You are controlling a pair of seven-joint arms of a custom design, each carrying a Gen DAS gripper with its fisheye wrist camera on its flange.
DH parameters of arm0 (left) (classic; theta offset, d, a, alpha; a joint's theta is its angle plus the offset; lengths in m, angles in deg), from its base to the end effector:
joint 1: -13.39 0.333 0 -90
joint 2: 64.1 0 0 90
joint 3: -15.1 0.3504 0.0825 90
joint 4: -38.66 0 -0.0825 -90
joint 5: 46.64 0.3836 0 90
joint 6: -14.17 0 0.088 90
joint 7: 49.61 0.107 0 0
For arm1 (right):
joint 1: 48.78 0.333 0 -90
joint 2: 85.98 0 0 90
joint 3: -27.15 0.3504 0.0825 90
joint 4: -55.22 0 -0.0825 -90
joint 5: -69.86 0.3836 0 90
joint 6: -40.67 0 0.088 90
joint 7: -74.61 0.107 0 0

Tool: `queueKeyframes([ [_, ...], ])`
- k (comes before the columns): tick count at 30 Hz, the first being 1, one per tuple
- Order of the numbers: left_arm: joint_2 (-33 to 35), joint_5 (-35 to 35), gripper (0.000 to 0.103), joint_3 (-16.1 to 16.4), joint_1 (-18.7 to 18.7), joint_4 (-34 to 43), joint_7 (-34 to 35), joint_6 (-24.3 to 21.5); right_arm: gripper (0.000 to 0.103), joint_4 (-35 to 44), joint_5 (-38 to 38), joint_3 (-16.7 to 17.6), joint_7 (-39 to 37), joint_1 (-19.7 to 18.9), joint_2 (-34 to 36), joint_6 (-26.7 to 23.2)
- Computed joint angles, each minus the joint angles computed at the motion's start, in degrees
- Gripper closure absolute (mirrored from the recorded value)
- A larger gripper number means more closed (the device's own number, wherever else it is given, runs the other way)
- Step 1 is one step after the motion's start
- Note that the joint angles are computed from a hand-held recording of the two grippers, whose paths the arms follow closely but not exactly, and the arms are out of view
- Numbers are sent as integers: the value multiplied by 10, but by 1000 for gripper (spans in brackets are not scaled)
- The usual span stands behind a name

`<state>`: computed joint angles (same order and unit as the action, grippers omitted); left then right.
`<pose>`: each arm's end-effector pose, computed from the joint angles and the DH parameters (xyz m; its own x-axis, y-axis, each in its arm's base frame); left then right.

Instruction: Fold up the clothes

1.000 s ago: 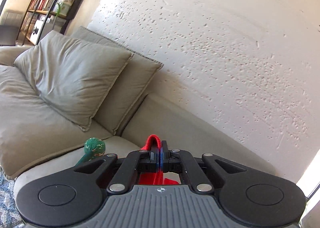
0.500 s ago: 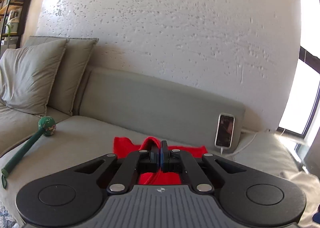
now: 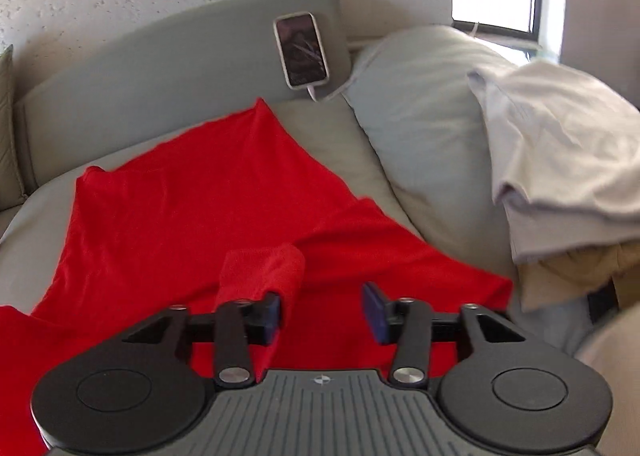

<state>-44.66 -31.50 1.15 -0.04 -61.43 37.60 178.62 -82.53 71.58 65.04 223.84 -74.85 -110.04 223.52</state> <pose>0.6294 -0.3158 0.5105 -0.5262 -0.8424 -0.1159 -0.5512 0.4417 -0.7079 0.4553 0.1435 0.6065 -0.2637 -0.7199 -0.6421 -0.3244 0.6930 -0.6438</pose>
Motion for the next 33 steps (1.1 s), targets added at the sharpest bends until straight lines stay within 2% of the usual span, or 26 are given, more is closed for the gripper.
queueKeyframes([
  [2, -33, -67, 36, -58, 61, -54, 86, 24, 49, 5, -6, 1, -4, 0, 6, -10],
  [3, -50, -119, 33, -91, 97, -78, 137, 34, 45, 7, -11, 7, -1, -7, 8, -13],
  [4, -70, -185, 32, -127, 136, -100, 196, 41, 36, 11, -19, 15, 3, -16, 10, -18],
  [6, -107, -351, 29, -199, 215, -138, 325, 50, 32, 19, -40, 32, 11, -37, 17, -23],
  [7, -125, -439, 28, -223, 245, -152, 387, 52, 32, 25, -52, 38, 12, -43, 27, -24],
  [8, -139, -497, 28, -228, 258, -163, 415, 60, 32, 30, -62, 38, 11, -42, 42, -23],
  [10, -154, -541, 28, -206, 259, -178, 397, 90, 32, 49, -87, 40, 8, -42, 80, -35],
  [11, -157, -534, 29, -189, 254, -185, 364, 108, 34, 63, -102, 43, 5, -43, 104, -51],
  [13, -159, -420, 34, -121, 220, -201, 213, 150, 47, 98, -149, 58, 4, -51, 152, -90],
  [14, -159, -366, 36, -84, 200, -206, 148, 159, 48, 120, -191, 72, 12, -59, 179, -111],
  [16, -149, -333, 38, -42, 180, -191, 95, 131, 48, 166, -308, 91, 48, -58, 240, -146],
  [17, -143, -313, 40, -21, 168, -180, 65, 110, 48, 190, -379, 88, 79, -42, 272, -160],
  [18, -137, -281, 41, 3, 151, -172, 22, 95, 48, 214, -438, 77, 99, -16, 306, -171],
  [20, -126, -200, 45, 45, 122, -160, -76, 74, 49, 256, -501, 57, 87, 34, 362, -193],
  [21, -121, -166, 46, 59, 112, -153, -117, 62, 49, 280, -525, 45, 77, 61, 384, -222],
  [23, -115, -133, 47, 67, 109, -143, -162, 36, 49, 321, -566, 16, 70, 114, 415, -284],
  [26, -110, -134, 47, 59, 121, -136, -177, 3, 50, 342, -570, -9, 54, 151, 433, -315],
  [28, -108, -138, 47, 55, 126, -136, -180, -7, 62, 342, -592, -32, 55, 178, 426, -337],
  [29, -109, -138, 47, 53, 128, -139, -179, -6, 64, 342, -603, -42, 55, 191, 423, -349],
  [30, -111, -141, 47, 50, 130, -141, -174, -5, 70, 342, -614, -53, 55, 205, 420, -361],
  [31, -112, -147, 47, 48, 132, -143, -170, -3, 90, 341, -624, -63, 57, 217, 417, -373],
  [33, -113, -157, 47, 45, 135, -145, -165, -2, 94, 332, -641, -87, 95, 235, 397, -381],
])
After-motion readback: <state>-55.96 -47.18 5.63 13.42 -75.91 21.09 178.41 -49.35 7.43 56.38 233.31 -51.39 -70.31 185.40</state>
